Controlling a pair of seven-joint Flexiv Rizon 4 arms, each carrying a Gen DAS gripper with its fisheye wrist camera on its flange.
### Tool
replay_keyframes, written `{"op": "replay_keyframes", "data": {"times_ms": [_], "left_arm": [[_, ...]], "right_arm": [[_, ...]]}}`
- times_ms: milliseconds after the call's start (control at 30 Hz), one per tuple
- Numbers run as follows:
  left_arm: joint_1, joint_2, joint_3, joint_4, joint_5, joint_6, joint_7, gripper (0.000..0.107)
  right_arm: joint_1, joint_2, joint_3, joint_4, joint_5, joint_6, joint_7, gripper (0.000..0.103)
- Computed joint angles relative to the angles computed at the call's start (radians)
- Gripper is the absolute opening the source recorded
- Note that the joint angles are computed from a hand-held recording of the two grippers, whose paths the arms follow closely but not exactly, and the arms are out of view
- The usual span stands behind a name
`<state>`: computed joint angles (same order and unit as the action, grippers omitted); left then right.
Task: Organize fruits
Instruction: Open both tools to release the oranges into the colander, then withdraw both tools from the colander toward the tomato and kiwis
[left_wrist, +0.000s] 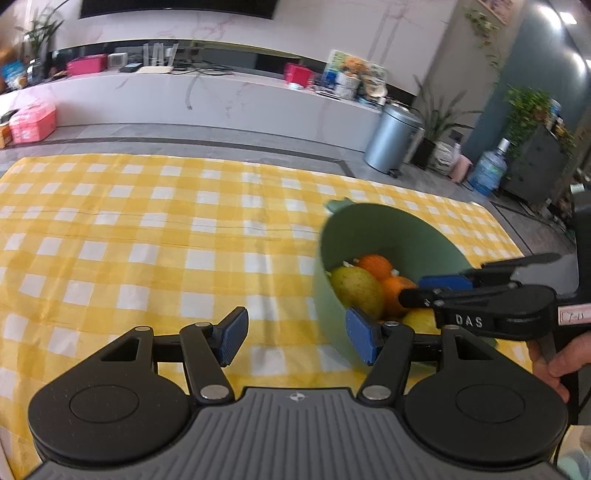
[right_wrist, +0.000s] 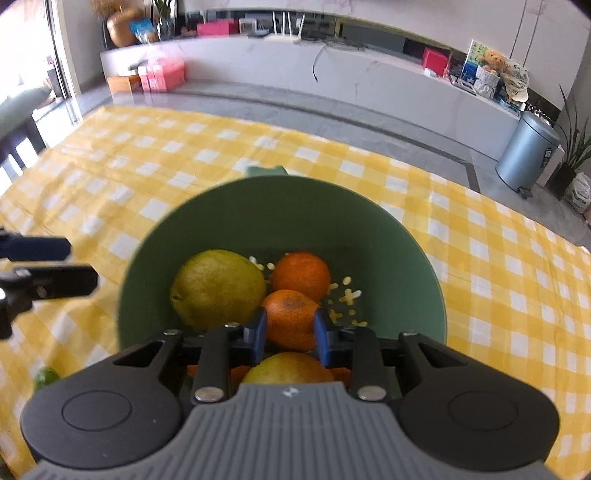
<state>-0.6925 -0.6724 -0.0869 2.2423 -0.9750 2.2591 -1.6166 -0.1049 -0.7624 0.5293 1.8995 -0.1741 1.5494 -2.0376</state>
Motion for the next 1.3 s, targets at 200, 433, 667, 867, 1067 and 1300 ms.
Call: {"op": "replay_keyframes", "data": {"times_ms": [200,433,667,867,1067,1300], "left_arm": [[-0.003,0.029,-0.01,0.007,0.076,-0.034,0.042,0.072],[-0.003,0.053,0.017,0.018,0.212,-0.125,0.004,0.072],[-0.001,0.048,0.016,0.034,0.311,-0.109,-0.025,0.072],[0.054,0.044,-0.014,0.055,0.45,-0.105,-0.091,0.069],[-0.004,0.034,0.022,0.045,0.445,-0.167,-0.094,0.063],[-0.01,0.024,0.037,0.017,0.486,-0.264,-0.079,0.059]], "right_arm": [[-0.132,0.024,0.116,0.103,0.003,0.136,0.014,0.029],[-0.363,0.008,0.292,0.258,-0.046,0.296,0.085,0.036],[-0.389,0.002,0.241,0.395,-0.083,0.48,0.131,0.041],[-0.309,0.006,0.124,0.442,-0.097,0.553,0.169,0.041],[-0.237,0.015,0.021,0.486,-0.142,0.593,0.204,0.041],[-0.213,0.032,-0.063,0.518,-0.25,0.598,0.286,0.041]]}}
